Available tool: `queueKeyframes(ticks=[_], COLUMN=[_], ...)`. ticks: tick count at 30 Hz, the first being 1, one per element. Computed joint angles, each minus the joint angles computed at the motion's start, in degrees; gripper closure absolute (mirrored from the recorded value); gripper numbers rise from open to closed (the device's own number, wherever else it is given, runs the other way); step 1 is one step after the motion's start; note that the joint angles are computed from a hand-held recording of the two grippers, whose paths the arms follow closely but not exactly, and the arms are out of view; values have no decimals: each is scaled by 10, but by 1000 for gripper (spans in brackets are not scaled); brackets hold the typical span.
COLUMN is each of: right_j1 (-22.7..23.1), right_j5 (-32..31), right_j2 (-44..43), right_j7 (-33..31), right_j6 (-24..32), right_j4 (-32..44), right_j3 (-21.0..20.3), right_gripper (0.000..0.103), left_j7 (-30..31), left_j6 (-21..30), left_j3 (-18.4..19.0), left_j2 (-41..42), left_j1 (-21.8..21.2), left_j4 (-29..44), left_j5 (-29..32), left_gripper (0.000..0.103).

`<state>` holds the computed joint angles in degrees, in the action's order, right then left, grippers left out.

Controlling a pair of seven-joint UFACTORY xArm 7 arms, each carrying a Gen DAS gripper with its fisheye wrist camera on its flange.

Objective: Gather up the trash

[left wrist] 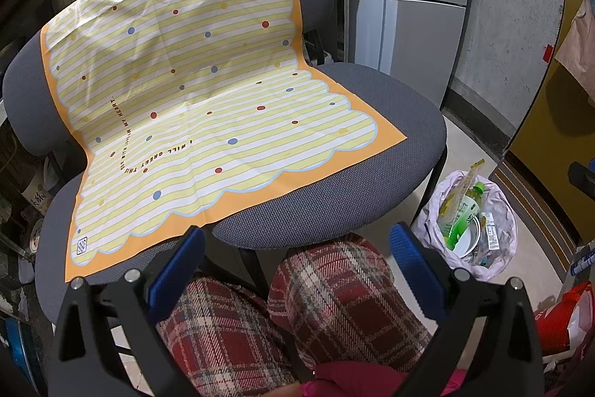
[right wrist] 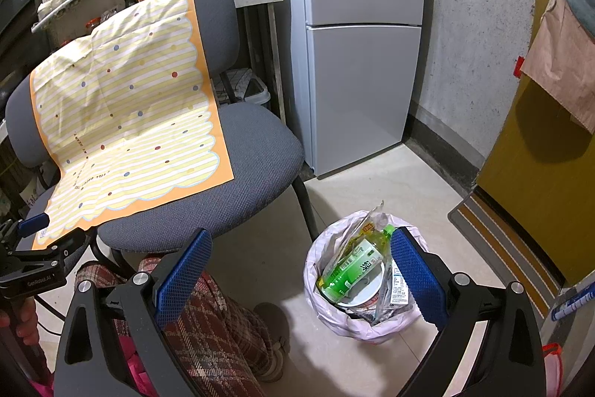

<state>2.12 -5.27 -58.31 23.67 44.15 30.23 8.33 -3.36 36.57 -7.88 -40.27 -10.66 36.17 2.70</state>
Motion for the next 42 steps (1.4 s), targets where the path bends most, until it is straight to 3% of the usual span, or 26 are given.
queueKeyframes(ticks=[33,39,42], right_j1=[2,31,63], right_j5=[3,24,42], right_j2=[5,71,150], right_j7=[-3,-14,-40], right_j6=[0,-56,-111], right_j4=[0,4,29], right_j3=[-2,-10,-18], right_gripper=[7,7,7], left_j7=[14,6,-19], left_j6=[-16,1,-12], left_j3=[12,12,6], left_j2=[-8,27,43], left_j1=[-6,33,85], left_j4=[-17,5,9], left_j5=[-4,14,57], left_gripper=[7,7,7])
